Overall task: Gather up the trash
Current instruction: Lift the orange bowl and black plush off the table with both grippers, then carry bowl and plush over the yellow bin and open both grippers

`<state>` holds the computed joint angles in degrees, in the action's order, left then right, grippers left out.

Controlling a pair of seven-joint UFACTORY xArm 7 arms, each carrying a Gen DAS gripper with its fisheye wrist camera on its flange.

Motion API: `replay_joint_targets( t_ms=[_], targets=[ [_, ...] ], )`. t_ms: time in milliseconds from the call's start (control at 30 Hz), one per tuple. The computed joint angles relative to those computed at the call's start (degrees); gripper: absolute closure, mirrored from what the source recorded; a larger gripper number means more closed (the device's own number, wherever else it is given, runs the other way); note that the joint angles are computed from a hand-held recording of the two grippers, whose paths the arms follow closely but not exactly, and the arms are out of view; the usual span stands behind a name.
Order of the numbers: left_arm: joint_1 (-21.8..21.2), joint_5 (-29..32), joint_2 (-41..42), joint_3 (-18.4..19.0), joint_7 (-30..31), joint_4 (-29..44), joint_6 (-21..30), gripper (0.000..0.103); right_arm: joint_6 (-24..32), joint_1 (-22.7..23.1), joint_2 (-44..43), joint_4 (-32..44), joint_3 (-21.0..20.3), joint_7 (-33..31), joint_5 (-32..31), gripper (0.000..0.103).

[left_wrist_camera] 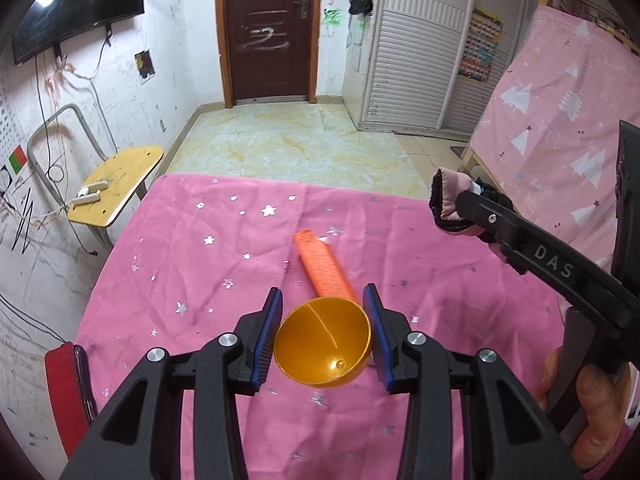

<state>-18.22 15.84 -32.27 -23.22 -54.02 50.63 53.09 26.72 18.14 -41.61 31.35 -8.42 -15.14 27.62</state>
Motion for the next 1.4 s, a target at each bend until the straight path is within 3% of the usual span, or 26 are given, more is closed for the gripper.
replay_joint_targets(
  t_ms=[233,467,733,1300,1400],
  targets=[
    [-1.44,1.88,3.63,-3.59,-1.52,4.78,1.04,0.070,2.16,-4.15,-8.12,-3.71,-4.05,-0.68,-0.71,0.046],
    [-4.82,4.49,9.48,-6.23,-2.97,10.22,0.37,0.069,5.26,-11.92,-16.02,-7.05,-8.59,-1.55,-3.26,0.046],
    [-10.62,9.78,18.18,-7.60,-5.13,16.75,1.44,0.069,8.89,-20.22,-18.69,-8.10,-13.64,-4.64,-6.11,0.046],
    [-24.96,17.39,34.08,-2.24,-5.72,30.40,5.11,0.069,13.93,-35.40,-17.06,-9.77,-21.01,-14.29,-8.34,0.044],
    [-27.45,17.69,36.01,-0.61,-5.26,32.03,4.28,0.069,15.40,-36.77,-15.00,-9.60,-22.19,-16.00,-8.04,0.038]
  ],
)
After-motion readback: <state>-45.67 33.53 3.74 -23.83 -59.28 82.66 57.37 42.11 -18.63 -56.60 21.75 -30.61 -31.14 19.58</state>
